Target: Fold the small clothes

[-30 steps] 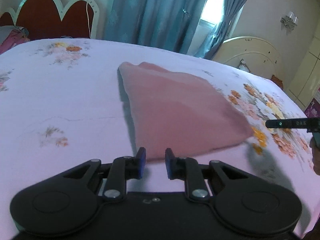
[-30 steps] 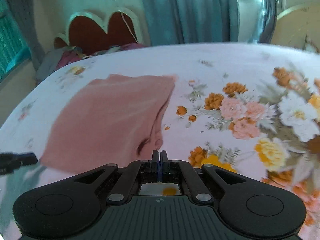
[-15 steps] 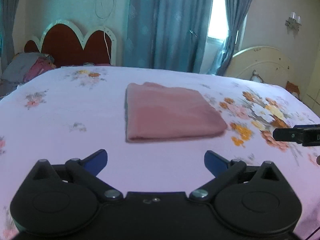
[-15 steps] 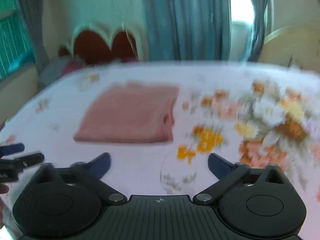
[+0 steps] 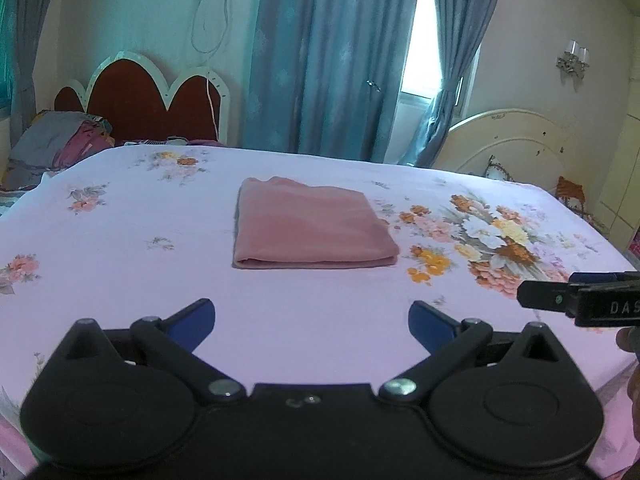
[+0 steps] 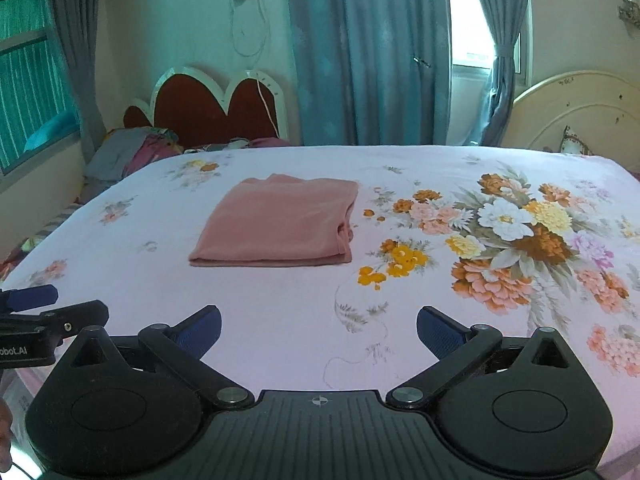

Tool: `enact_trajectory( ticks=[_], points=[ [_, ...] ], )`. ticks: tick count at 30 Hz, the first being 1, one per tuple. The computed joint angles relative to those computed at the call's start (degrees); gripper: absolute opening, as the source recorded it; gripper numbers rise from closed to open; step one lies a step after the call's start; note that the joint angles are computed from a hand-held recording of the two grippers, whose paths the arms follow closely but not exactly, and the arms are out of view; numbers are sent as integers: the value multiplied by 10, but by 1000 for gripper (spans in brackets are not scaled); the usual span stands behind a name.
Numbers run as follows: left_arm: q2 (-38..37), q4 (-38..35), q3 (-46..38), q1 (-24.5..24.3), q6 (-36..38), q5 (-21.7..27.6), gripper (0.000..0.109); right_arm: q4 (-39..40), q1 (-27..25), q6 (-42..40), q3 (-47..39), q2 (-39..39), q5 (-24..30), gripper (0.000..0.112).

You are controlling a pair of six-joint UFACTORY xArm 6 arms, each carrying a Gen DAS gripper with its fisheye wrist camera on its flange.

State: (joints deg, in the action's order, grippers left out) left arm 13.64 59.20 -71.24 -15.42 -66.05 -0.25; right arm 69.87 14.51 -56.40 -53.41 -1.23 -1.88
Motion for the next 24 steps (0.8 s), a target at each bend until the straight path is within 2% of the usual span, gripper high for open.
enact_trajectory(
  ticks=[2,7,17,24],
  points=[
    [-6,44,0,-2,-41,2,103,-6,4,6,14,-14,-9,103],
    [-18,125,-3,-8,-115,7,103,57,8,-54,20,-35,-18,103],
    [-25,171,-7,-11,-155,12,103,133,7,-127,18,-50,-21,103],
    [-24,169,-9,-8,-149,6,103,167,11,-160,15,-52,-27,103]
  ],
)
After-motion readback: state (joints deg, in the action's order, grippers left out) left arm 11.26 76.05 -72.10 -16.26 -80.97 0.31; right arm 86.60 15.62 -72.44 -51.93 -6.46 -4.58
